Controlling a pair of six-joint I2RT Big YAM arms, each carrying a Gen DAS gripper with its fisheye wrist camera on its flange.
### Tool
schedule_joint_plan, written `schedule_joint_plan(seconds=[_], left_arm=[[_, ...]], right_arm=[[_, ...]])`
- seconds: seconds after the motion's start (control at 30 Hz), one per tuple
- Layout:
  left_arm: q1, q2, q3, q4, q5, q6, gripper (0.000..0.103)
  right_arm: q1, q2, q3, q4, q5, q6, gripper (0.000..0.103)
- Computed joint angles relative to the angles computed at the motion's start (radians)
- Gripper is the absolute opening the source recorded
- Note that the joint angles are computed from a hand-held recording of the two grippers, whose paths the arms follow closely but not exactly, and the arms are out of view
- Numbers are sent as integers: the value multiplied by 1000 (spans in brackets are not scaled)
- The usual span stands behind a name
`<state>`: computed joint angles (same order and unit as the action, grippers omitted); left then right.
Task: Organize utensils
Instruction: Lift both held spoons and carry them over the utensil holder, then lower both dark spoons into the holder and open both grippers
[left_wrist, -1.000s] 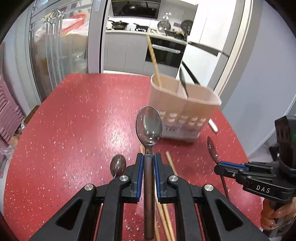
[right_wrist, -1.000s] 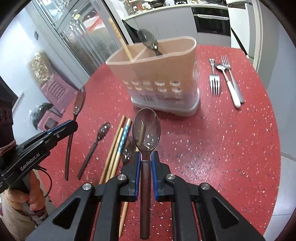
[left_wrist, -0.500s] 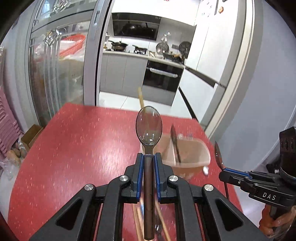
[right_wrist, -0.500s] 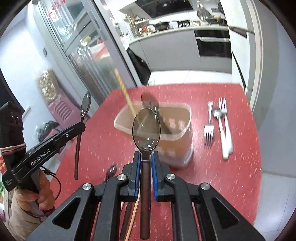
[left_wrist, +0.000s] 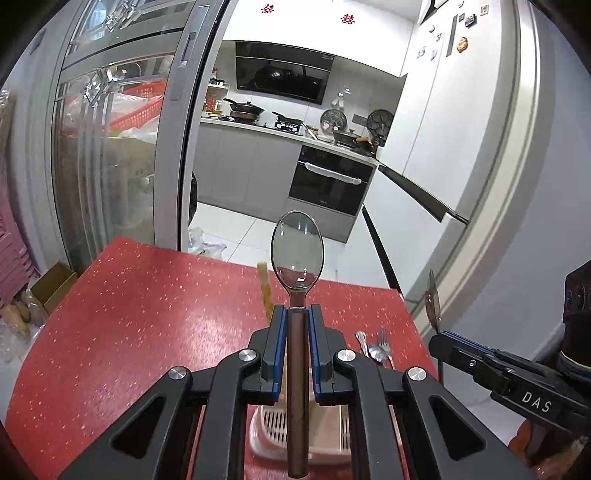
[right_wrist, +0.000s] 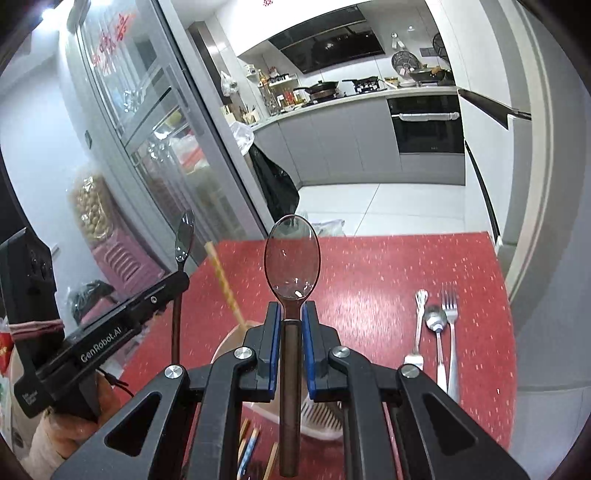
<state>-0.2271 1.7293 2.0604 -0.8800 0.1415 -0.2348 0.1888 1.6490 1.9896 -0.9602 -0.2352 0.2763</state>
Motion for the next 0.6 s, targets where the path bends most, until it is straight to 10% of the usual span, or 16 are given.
schedule_joint_plan(seconds=[0.6], left_arm=[[-57, -30, -223, 332, -160, 79, 36]], right_arm=[[-1, 7, -190, 324, 68, -92, 12]])
